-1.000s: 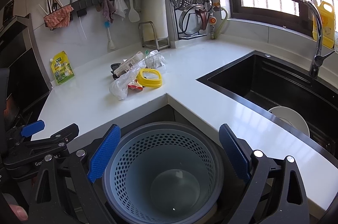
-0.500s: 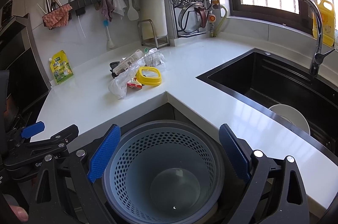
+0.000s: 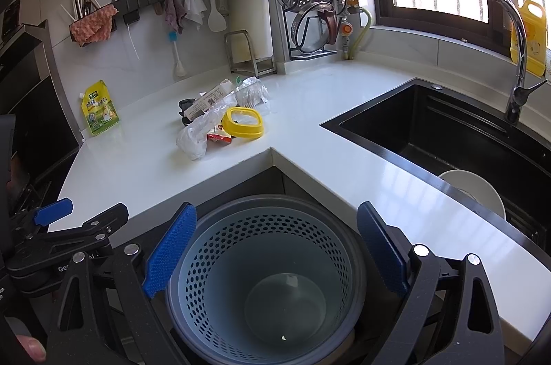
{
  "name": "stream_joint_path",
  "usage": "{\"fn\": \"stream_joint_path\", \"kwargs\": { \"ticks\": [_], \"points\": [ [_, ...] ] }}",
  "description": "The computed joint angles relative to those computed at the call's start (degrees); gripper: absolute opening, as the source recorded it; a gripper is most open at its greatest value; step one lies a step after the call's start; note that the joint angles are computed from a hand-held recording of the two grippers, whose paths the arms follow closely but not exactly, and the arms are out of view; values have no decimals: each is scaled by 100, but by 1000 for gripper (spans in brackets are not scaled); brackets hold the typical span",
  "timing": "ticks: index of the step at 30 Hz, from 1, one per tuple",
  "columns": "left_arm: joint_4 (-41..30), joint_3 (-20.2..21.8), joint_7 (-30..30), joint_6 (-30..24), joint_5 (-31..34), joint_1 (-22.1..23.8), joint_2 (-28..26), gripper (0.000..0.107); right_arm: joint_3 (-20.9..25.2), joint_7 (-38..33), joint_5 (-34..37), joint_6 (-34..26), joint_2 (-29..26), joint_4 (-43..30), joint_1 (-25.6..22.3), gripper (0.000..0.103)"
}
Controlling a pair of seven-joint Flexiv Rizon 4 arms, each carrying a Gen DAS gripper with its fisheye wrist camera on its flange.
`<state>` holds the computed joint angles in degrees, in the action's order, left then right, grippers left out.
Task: Collect trash
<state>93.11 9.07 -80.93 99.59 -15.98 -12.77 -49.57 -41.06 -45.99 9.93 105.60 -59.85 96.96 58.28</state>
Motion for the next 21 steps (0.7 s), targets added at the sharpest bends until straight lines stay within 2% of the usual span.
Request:
{"fn": "stream_joint_path", "kwargs": {
  "ticks": [21],
  "points": [
    [5,-1,-27,14,23,5,-17,97,-14,38,-10,-21,-23,-16,8,90]
  ]
}}
